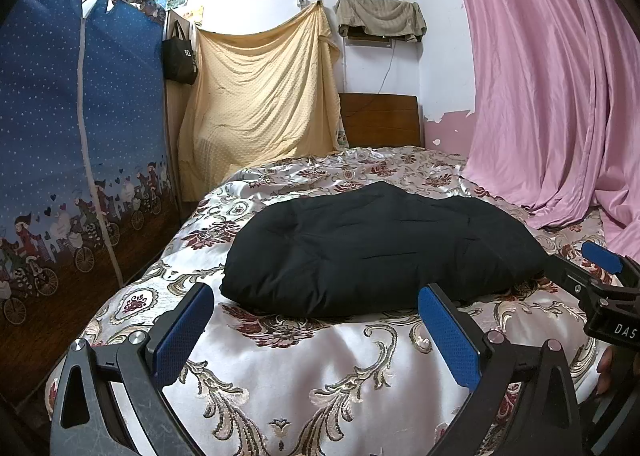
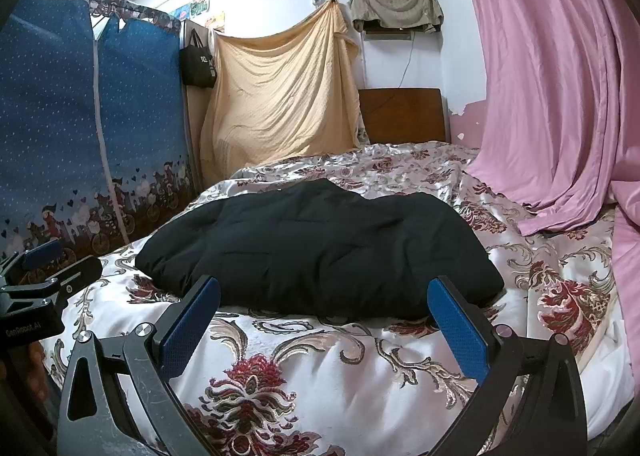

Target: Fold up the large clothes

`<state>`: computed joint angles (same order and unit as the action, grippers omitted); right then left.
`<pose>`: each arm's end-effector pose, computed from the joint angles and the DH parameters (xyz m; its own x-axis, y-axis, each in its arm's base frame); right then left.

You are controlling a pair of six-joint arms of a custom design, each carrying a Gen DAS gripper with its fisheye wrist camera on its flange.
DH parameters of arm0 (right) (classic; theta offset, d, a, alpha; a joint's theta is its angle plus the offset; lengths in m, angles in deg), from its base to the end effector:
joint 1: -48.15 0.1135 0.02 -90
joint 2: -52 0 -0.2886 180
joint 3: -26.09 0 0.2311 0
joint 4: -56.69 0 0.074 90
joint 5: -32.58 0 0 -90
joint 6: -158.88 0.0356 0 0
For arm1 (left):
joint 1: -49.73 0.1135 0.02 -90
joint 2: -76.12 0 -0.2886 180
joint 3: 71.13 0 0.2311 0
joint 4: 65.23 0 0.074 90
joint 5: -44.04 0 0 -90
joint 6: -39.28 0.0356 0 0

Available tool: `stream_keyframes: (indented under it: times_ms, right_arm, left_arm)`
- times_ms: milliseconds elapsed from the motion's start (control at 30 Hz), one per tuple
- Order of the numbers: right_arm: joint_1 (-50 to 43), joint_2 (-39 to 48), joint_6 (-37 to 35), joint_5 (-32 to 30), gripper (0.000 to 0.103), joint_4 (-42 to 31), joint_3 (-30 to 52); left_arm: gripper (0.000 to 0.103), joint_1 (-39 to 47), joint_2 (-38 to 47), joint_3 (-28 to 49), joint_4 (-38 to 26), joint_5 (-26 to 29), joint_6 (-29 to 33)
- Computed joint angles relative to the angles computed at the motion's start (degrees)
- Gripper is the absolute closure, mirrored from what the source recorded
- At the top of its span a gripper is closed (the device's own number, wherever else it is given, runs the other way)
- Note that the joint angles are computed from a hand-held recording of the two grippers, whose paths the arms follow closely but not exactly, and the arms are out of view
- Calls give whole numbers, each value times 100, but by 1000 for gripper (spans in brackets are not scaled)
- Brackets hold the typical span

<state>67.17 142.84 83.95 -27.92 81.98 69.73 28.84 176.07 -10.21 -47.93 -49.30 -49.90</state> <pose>0.2692 0.0742 0.1933 -0.3021 0.1352 -0.9436 0.2349 0.9699 0.0638 0.3288 -0.1233 0.2117 -0.3415 0.1456 -0.9285 0.3103 0.9500 0.0349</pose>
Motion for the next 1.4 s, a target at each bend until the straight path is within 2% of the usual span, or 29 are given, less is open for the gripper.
stream_keyframes:
  times_ms: [1400]
  right_arm:
    - [88,1,39,66,1,-46,13]
  left_arm:
    - [0,-14,6,-45,56,-20,-10]
